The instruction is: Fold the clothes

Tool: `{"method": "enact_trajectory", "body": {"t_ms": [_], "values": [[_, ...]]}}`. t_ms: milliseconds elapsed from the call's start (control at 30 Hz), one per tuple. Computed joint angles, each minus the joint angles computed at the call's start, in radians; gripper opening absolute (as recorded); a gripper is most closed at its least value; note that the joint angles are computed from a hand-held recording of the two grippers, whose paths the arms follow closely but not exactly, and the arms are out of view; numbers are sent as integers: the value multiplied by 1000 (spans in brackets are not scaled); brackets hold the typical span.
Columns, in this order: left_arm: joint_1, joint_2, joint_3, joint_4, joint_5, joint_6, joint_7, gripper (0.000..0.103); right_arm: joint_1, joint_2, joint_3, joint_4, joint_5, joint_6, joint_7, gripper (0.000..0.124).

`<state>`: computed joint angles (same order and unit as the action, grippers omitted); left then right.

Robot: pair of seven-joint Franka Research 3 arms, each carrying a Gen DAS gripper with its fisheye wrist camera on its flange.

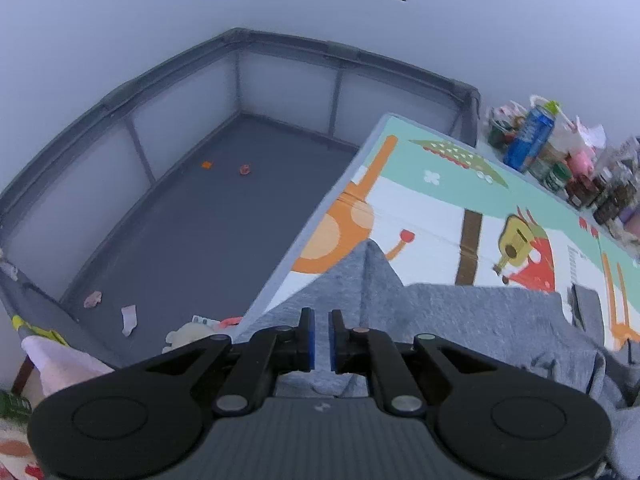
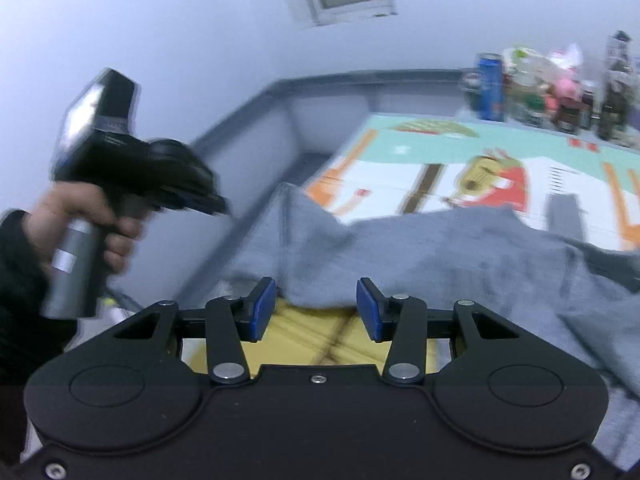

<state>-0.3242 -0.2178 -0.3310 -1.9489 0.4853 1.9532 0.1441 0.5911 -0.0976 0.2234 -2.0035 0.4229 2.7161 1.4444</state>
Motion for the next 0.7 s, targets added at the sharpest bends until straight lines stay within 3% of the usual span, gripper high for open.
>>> {"method": "enact_trajectory", "body": {"t_ms": [333,600,700], "values": [[-56,106,-20,42,-11,127,72,12,-91,-82,-12,-152,-163,45,124,42],[-101,230,-9,81,-38,271,112,21,-125,-47,-5,-176,-282,96,198,42],[-110,279,2,106,-44,322,135,31,-119,-17,-7,-178,-300,121,205,41]]}}
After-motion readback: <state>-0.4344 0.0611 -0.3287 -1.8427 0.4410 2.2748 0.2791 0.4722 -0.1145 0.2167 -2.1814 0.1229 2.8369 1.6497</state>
